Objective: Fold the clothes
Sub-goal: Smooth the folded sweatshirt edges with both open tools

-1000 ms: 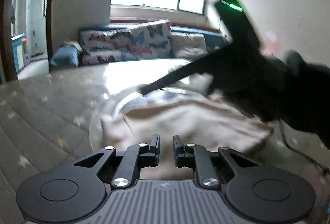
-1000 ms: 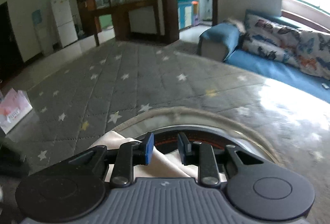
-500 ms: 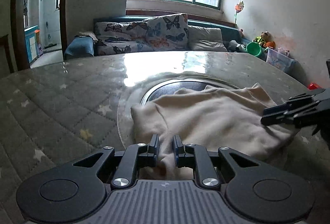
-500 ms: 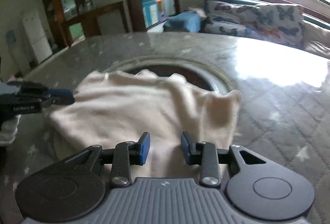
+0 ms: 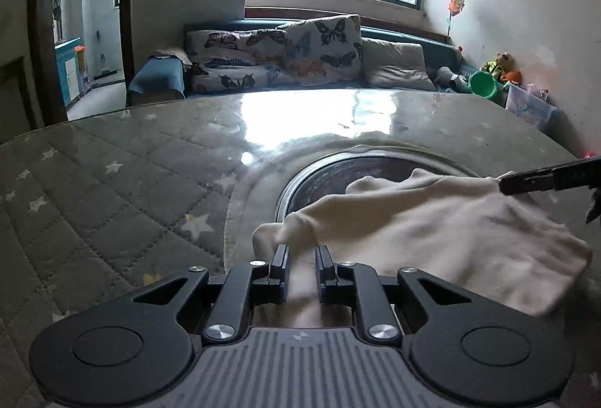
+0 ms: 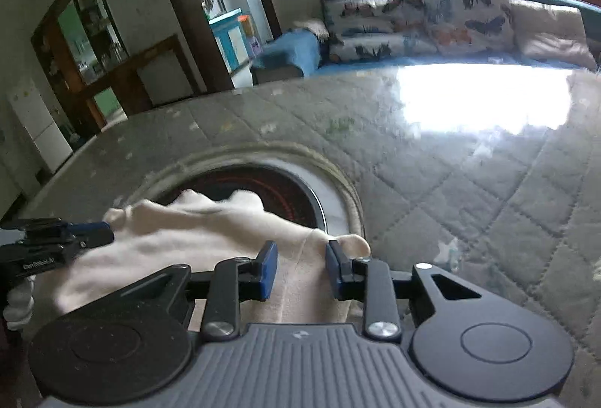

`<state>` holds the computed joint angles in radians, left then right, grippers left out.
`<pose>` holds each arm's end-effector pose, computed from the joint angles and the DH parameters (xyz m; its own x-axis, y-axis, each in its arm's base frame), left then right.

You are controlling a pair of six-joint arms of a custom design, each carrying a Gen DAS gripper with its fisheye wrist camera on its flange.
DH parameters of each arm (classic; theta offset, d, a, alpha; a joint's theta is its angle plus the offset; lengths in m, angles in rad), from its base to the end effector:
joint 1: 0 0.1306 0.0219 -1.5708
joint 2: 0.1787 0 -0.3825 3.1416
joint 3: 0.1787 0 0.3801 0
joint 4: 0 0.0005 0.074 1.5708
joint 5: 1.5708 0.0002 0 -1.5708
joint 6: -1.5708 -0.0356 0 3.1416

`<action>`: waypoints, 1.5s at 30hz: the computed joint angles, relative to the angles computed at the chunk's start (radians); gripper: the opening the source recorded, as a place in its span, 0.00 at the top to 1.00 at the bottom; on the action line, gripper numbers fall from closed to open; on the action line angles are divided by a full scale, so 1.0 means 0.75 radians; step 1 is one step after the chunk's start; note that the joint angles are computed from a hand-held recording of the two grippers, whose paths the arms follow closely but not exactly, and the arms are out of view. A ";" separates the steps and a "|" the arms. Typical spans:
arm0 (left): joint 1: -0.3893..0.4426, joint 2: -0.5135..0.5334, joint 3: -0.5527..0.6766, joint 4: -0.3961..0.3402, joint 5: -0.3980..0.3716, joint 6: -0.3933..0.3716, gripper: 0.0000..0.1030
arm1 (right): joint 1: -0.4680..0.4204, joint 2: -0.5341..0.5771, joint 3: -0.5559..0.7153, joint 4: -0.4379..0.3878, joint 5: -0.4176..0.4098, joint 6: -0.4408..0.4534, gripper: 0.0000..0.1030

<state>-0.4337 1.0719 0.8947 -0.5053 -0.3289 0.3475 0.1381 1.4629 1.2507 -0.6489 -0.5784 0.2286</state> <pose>0.3305 -0.1409 0.3586 -0.5961 -0.0791 -0.7990 -0.0348 0.9967 -0.0727 0.4808 0.0860 0.3532 -0.6257 -0.2785 -0.7286 -0.6262 0.7364 0.2562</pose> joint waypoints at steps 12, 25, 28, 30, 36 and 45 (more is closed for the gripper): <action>-0.187 -0.073 -0.046 -0.022 -0.108 -0.034 0.81 | 0.053 -0.276 -0.293 0.007 0.035 0.259 0.61; -0.350 -0.057 -0.046 -0.013 -0.274 -0.056 0.79 | 0.175 -0.405 -0.424 0.173 0.100 0.245 0.52; -0.348 -0.046 -0.072 -0.003 -0.272 -0.043 0.78 | 0.210 -0.385 -0.442 0.193 0.152 0.263 0.49; -0.344 -0.052 -0.077 0.003 -0.264 -0.052 0.78 | 0.216 -0.381 -0.451 0.196 0.161 0.274 0.47; -0.345 -0.070 -0.051 0.009 -0.281 -0.060 0.72 | 0.232 -0.385 -0.421 0.198 0.153 0.273 0.45; -0.308 -0.040 -0.031 -0.057 -0.284 0.033 0.68 | 0.297 -0.292 -0.388 0.244 0.178 0.186 0.33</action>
<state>-0.6647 1.0421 0.8712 -0.5477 -0.5419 0.3722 0.3612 1.2435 0.9599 -0.4660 -0.4448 0.3683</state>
